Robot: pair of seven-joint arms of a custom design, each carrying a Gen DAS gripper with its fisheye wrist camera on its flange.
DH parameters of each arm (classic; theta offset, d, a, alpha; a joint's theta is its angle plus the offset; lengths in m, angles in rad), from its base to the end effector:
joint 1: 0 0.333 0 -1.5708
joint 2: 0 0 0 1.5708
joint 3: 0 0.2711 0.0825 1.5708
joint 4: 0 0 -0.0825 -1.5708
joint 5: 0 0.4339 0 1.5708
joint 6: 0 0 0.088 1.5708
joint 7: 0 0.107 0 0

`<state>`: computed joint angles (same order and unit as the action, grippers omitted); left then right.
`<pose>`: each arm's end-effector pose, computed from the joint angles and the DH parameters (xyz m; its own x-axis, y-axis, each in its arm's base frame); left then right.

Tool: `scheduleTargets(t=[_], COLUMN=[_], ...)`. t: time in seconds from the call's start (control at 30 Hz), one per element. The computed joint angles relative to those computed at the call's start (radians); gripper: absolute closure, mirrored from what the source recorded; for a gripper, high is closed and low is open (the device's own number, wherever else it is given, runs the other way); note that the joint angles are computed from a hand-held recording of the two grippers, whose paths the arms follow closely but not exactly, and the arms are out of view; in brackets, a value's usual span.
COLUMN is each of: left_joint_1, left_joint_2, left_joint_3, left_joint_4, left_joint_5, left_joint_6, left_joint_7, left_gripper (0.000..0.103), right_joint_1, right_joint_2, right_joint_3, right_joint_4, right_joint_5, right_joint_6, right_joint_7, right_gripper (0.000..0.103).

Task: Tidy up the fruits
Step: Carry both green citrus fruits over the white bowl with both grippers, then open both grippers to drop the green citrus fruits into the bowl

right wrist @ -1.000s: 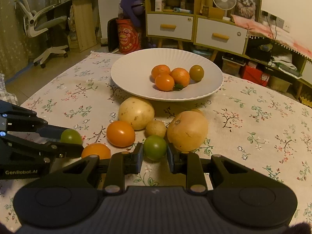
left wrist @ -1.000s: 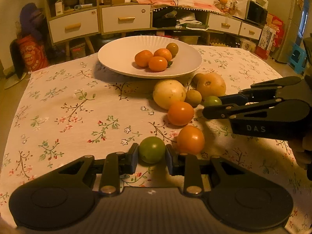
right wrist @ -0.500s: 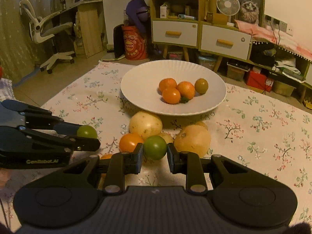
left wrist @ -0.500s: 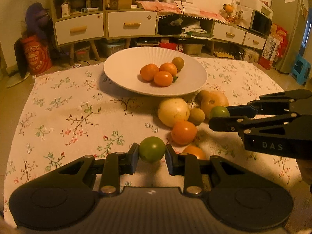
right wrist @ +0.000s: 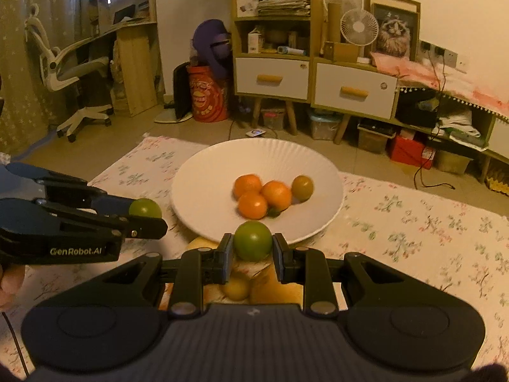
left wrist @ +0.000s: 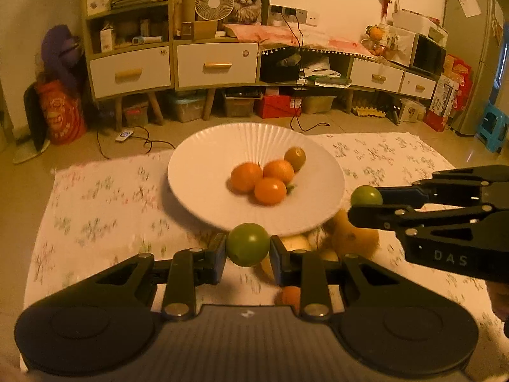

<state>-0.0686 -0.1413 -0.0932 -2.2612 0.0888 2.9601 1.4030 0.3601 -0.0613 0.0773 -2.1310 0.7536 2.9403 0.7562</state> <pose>0.5861 -0.1027 0.4504 -0.0951 -0.9948 0.0361 -0.6669 0.0367 -0.7443 0.5769 0.2214 0.4565 0.5559 -0.8310 -0.0208 -0.5061 -0.3185 -0.8015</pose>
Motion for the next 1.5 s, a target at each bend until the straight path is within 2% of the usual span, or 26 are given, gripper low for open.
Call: scheduleTargets(t=[0.37,0.57,1.3,1.5], left_joint_1=[0.034,0.036,0.044,0.049], left_joint_2=[0.195,0.248,0.297,0.294], left_joint_3=[-0.026,-0.018,-0.027,-0.03], left_joint_4=[0.215,0.264,0.31,0.304], left_joint_5=[0.098,0.184,0.196,0.182], left_joint_6=[-0.055,-0.072,-0.059,-0.041], left_joint_7=[-0.009,-0.082,-0.073,-0.071], left_gripper=[0.08,0.08,0.08,0.076], right_joint_1=[-0.055,-0.077,-0.091,-0.091], right_joint_2=[0.152,0.201,0.247,0.241], right_joint_3=[0.021,0.04,0.051,0.052], right_joint_4=[0.147,0.192,0.236,0.226], right_joint_5=[-0.114,-0.151,-0.23,-0.241], right_joint_6=[0.022,0.024,0.001,0.015], right_joint_7=[0.071,0.086,0.13,0.146], right_gripper=[0.08,0.08,0.08,0.076])
